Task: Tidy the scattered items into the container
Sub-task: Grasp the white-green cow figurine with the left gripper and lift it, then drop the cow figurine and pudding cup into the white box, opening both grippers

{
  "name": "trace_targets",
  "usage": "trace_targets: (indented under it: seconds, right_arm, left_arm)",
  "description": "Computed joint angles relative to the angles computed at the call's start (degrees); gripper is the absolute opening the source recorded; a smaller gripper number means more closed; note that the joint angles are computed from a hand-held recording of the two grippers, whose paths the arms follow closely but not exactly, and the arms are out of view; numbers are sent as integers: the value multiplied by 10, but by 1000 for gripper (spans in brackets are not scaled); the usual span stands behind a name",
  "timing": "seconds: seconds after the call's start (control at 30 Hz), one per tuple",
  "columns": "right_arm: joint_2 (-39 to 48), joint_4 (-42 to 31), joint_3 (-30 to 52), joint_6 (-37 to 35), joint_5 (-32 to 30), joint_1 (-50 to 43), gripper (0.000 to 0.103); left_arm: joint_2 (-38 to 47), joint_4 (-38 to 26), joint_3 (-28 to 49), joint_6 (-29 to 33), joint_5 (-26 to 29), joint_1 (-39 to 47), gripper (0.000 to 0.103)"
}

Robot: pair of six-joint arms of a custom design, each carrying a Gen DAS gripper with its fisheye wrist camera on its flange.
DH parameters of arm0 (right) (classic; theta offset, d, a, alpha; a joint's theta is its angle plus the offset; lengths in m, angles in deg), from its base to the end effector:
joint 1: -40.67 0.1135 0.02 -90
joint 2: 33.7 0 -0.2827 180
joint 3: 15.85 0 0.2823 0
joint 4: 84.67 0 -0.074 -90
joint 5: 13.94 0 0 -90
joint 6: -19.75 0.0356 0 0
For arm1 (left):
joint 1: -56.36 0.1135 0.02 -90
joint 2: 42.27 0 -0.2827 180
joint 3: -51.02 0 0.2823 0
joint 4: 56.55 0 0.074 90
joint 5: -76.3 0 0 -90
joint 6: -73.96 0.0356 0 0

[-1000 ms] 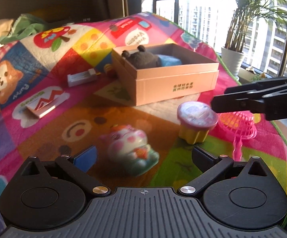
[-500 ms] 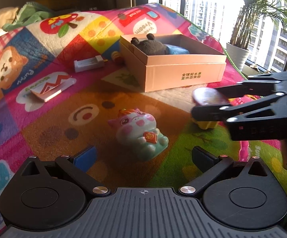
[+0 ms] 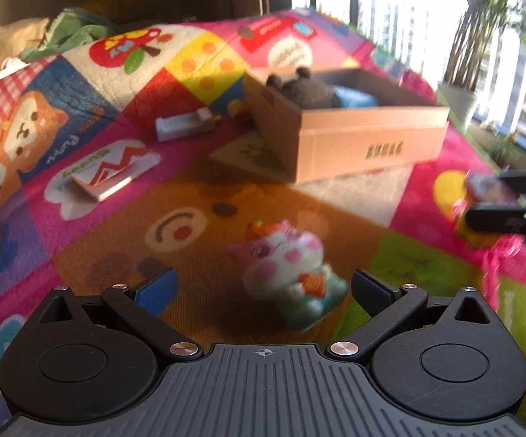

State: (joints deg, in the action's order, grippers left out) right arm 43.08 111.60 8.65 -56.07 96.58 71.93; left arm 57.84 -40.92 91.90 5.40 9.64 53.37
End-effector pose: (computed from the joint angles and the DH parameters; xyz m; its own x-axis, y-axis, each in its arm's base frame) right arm 0.1902 0.1008 0.1023 -0.5469 -0.0636 -0.8348 -0.1131 0.9936 -0.0017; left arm 0.2902 -0.0293 0.0757 -0.5188 0.3632 -0.7739 0.5630 0.8264 0.0104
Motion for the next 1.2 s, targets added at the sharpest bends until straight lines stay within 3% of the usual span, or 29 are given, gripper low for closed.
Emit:
trace_targets:
  seconds: [0.13,0.17,0.27,0.43,0.6,0.83,1.0,1.2]
  right_arm:
    - [3,3,0,5,-13,-1,56]
    - [2,1,0,6,-10,1,56]
    - [-14,-20,-3,8,8,13,56]
    - [-70,-68,-20,15,32,25,56]
    - [-181,-139,-40,20,67,28,56]
    - [-321,-211,-2,-44,100,17,56]
    - [-325,-196,70,-110,25,-78,56]
    - [-177,-159,163,-88,-125,-219,56]
  left_arm:
    - [12,17,3,-4,-7,-21,98]
    - [15,19,5,-6,-16,-27,77]
    - [15,27,4,-6,-20,-32,55]
    - [-24,28,-27,31,7,-19,52]
    - [-125,-15,-54,62,45,-15,52]
    - [-263,-110,3,72,80,-52,52]
    - [-244,-95,67,76,57,-107,53]
    - [-88,-81,171,93,34,-155,53]
